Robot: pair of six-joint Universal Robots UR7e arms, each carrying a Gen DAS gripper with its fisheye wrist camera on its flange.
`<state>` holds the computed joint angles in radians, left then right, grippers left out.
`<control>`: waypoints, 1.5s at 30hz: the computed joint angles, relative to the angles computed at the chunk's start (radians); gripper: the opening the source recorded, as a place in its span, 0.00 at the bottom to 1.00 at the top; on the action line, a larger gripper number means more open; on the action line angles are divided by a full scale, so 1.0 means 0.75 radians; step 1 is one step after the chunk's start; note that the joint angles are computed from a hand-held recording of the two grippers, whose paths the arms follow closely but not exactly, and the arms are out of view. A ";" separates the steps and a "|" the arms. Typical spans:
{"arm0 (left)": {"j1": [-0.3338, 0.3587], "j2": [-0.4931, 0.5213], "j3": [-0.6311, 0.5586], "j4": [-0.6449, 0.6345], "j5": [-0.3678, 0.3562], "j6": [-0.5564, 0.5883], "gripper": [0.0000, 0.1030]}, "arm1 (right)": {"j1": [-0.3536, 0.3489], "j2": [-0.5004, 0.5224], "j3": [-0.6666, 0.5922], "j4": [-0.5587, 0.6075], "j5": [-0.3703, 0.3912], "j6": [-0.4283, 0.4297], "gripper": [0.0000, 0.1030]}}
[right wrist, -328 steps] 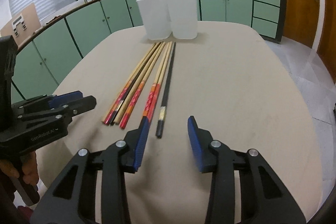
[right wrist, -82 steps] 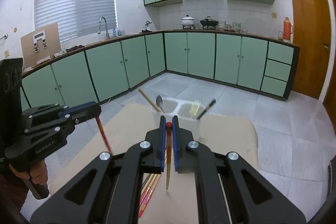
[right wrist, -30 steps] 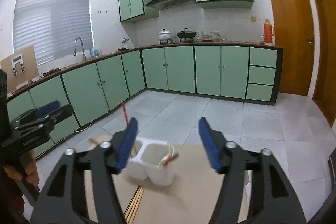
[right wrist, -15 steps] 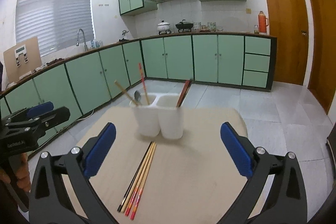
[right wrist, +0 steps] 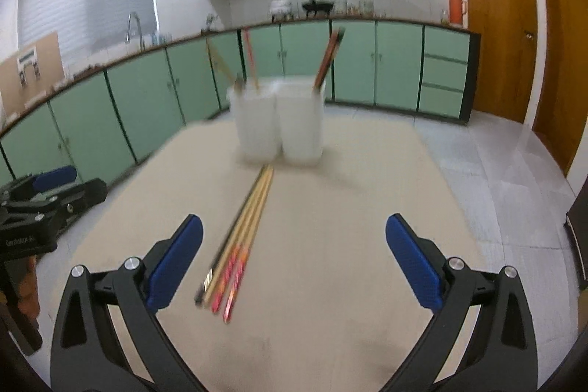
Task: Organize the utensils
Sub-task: 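Open both tools and withdraw from the holder toward the chopsticks, then close the right tool on a red-patterned chopstick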
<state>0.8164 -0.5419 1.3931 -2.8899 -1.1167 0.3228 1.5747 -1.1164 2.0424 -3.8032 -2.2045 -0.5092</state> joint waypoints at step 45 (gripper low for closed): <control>0.022 0.081 0.068 0.133 0.011 -0.038 0.92 | -0.057 0.129 0.044 0.065 -0.083 0.093 0.05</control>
